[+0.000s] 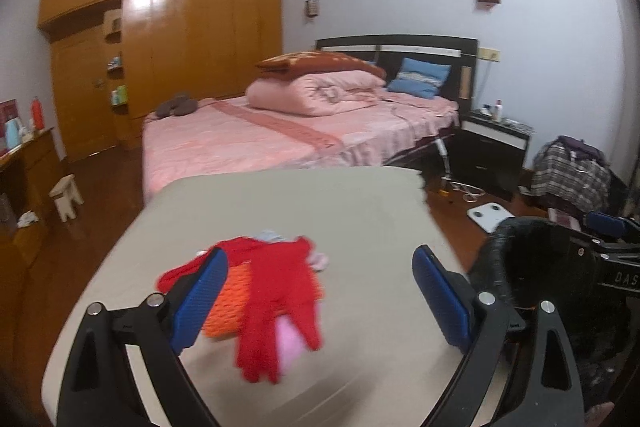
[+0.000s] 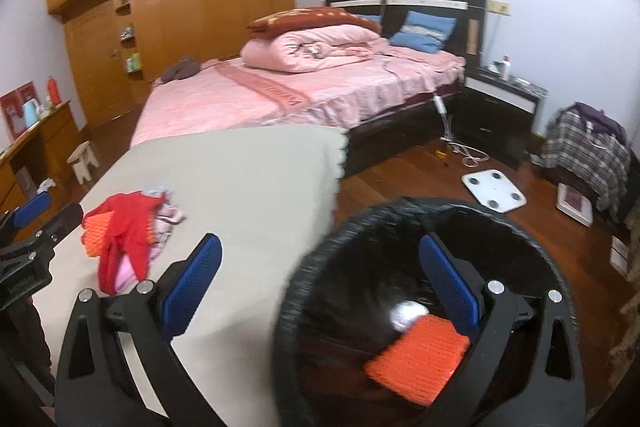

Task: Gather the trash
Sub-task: 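Return both tools to the pile and grasp a red glove with the right tool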

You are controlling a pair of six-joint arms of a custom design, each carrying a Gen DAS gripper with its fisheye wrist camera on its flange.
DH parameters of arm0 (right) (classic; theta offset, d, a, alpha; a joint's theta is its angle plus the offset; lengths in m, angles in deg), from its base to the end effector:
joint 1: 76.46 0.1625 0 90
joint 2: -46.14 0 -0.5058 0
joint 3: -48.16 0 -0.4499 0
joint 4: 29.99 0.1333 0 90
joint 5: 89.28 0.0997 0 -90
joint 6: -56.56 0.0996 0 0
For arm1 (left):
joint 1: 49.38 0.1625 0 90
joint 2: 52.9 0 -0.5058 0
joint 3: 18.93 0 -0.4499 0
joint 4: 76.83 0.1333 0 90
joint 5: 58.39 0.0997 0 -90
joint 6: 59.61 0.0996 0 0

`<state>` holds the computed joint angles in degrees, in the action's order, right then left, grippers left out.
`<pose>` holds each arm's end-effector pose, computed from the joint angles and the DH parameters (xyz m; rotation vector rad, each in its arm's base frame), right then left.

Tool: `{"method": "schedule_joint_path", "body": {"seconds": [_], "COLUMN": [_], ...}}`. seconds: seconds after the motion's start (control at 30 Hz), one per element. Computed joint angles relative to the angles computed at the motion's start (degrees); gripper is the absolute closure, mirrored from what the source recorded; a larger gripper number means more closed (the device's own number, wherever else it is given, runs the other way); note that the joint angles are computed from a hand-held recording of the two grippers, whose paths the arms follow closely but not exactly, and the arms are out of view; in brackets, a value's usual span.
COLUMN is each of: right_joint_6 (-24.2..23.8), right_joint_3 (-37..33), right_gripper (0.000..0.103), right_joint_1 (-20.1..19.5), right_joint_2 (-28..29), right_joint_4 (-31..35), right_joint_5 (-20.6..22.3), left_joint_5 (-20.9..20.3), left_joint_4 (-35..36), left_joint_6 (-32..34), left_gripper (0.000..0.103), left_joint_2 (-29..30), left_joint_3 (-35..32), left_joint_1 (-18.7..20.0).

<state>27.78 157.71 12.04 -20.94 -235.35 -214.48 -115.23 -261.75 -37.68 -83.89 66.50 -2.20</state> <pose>0.0592 -0.6377 0.3959 0.0160 -2.0084 1.2320 -0.4232 -0.7329 0.0582 1.1110 2.2669 -1.0454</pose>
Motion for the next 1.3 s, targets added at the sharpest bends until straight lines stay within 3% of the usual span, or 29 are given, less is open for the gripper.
{"method": "schedule_joint_path", "body": {"seconds": [0.43,0.87,1.17,1.3], "right_joint_6": [-0.2,0.7,1.5,2.1], "right_joint_3": [-9.5,-16.2,-19.2,-20.0], "right_gripper": [0.007,0.007,0.025,0.038], "right_joint_1": [2.2,3.2,3.2,3.1], "right_joint_2": [9.5,16.6,19.5,19.8], "right_joint_4": [6.2,11.9,17.0,20.3], "right_joint_5": [4.0,6.3,7.2,7.9], "left_joint_5": [7.0,8.5,9.5,9.7], "left_joint_4": [-4.3,-3.9,-4.8,-4.6], "left_joint_6": [2.6,2.3,2.4,2.0], "left_gripper": [0.012,0.012,0.012,0.012], "left_joint_2": [0.0,0.7,0.8,0.8], "left_joint_3": [-2.7,-4.4,-4.6,-4.8], "left_joint_1": [4.5,7.0,8.3,8.6]}}
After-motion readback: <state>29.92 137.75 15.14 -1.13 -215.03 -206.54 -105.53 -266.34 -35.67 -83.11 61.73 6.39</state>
